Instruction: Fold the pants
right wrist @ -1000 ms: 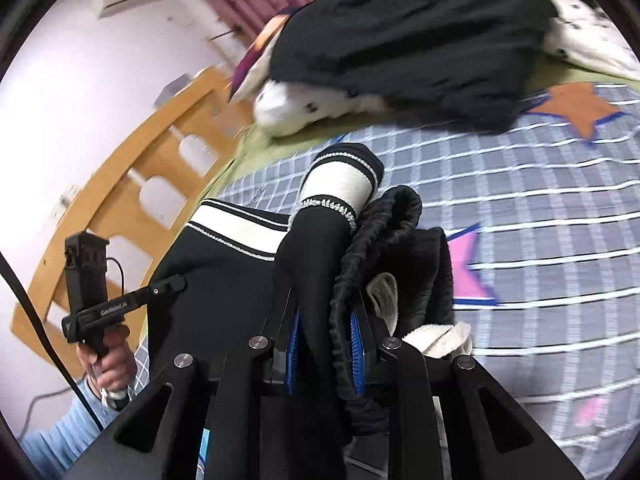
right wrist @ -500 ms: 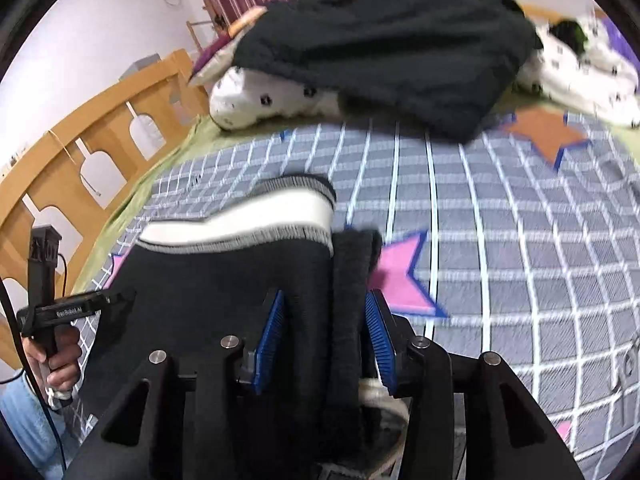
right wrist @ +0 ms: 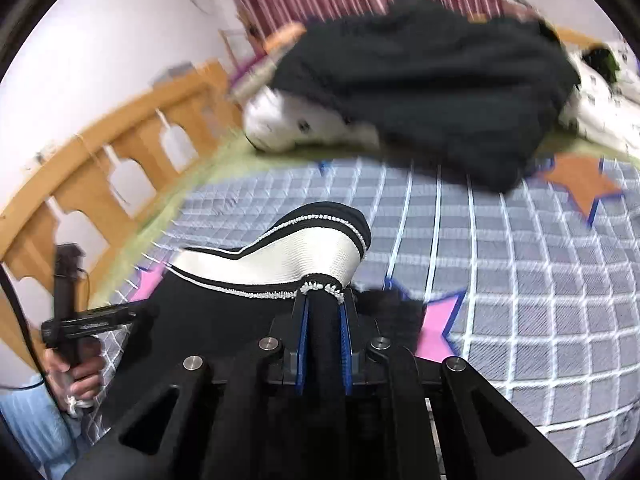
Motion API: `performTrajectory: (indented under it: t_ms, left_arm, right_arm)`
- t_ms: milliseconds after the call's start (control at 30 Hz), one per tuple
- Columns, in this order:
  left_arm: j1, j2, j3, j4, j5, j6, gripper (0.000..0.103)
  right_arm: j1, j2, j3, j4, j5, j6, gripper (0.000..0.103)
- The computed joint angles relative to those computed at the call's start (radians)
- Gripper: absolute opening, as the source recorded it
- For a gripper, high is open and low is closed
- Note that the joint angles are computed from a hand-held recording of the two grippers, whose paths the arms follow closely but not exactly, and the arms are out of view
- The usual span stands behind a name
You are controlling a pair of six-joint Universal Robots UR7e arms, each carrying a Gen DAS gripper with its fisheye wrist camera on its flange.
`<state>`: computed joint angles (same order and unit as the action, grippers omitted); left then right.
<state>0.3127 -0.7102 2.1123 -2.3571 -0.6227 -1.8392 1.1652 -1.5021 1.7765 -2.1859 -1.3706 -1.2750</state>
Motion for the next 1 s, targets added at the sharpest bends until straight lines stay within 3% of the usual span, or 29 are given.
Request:
performTrajectory:
  t_ms: [67,200,233,333,467,567,667,733,867,1000]
  left_arm:
    - [-0.008,0.006,-0.016,0.021,0.017,0.015,0.06]
    - [-0.023,0.026,-0.076,0.163,0.046,0.016,0.06]
    - [-0.031,0.029,-0.09,0.209,0.061,0.005,0.06]
    - [-0.046,0.031,-0.105,0.227,0.115,0.043,0.06]
    - [0.003,0.054,-0.13,0.062,0.143,0.252,0.06]
    - [0.058,0.093,-0.17,-0.02,0.135,0.4,0.06]
    - [0.121,0.114,-0.186,-0.051,0.091,0.455,0.06]
    - [0.137,0.126,-0.163,-0.138,0.077,0.489,0.06]
    - [0.137,0.149,-0.207,-0.021,0.085,0.504,0.062]
    - [0.134,0.163,-0.212,-0.016,0.098,0.494,0.064]
  right_arm:
    - [-0.001,-0.01,0.029,-0.101,-0.019,-0.029,0.013]
    - [0.006,0.095,-0.006,-0.19,-0.194,0.051,0.021]
    - [0.004,0.102,-0.008,-0.201,-0.198,0.058,0.025]
    - [0.012,0.071,-0.011,-0.181,-0.157,0.058,0.027]
    - [0.007,0.009,0.023,-0.159,-0.014,0.034,0.029]
    - [0.044,0.025,0.071,-0.21,-0.064,-0.013,0.029]
    - [0.058,0.101,0.121,-0.381,-0.181,-0.057,0.028]
    - [0.033,0.128,0.12,-0.419,-0.142,-0.041,0.028]
    - [0.03,0.138,0.087,-0.364,-0.132,-0.024,0.028]
    - [0.029,0.14,0.085,-0.367,-0.124,-0.023,0.028]
